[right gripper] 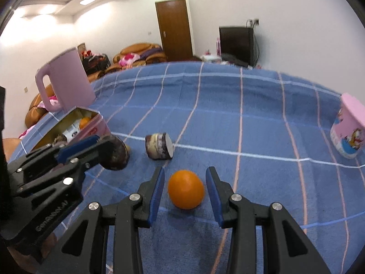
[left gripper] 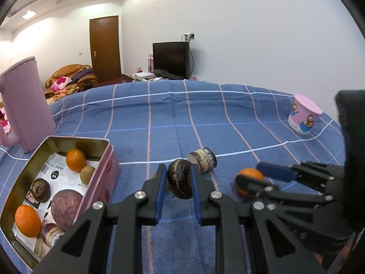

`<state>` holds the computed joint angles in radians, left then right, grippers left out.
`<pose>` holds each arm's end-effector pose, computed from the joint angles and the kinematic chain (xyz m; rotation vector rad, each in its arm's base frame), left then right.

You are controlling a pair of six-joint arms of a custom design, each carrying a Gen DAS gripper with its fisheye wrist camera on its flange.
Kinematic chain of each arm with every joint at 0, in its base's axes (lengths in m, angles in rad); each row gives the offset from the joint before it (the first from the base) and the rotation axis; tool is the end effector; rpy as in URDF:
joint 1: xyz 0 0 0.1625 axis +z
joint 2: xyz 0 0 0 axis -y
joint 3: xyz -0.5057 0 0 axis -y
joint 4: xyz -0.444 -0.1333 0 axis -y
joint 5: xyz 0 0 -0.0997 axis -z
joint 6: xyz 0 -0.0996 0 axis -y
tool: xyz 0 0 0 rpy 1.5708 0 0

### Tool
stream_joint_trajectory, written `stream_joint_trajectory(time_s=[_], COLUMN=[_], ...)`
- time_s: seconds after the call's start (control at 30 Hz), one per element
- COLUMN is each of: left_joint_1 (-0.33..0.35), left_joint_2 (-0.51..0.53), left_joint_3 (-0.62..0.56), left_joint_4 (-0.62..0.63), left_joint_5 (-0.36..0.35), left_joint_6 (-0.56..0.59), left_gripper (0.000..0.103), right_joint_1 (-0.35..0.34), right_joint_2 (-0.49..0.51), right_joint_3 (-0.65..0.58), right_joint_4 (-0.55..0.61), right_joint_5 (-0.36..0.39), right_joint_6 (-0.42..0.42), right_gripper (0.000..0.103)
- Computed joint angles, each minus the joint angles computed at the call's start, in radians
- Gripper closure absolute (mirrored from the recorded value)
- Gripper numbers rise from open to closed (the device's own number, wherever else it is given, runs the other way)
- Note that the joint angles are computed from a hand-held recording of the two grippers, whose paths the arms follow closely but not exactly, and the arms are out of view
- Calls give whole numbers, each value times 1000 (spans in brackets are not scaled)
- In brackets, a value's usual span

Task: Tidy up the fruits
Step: 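Grasp the orange with the right gripper while the left gripper grasps and lifts the dark fruit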

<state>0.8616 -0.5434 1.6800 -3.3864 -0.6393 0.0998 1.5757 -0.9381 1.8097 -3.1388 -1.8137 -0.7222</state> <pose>-0.3165 -0.6963 0.0375 0.5114 2.1961 -1.0828 0.1129 -0.7227 0.2203 0.8084 -2.4454 0.7644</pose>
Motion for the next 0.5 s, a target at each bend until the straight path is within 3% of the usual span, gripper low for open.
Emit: stream_joint_trajectory(time_s=[0.2,0.5], left_joint_1=[1,-4], left_joint_2=[-1,7], left_joint_3=[-2,-2], left_joint_4=[12,-19], left_joint_5=[-6,0], left_joint_6=[-7,30], left_gripper=[81,81], right_joint_1=[6,3], right_joint_2=[18,1], right_joint_3=[-28,10], right_joint_4=[80,4], right_joint_5=[-58,-6], right_joint_6=[23,-11], right_gripper=[63,66])
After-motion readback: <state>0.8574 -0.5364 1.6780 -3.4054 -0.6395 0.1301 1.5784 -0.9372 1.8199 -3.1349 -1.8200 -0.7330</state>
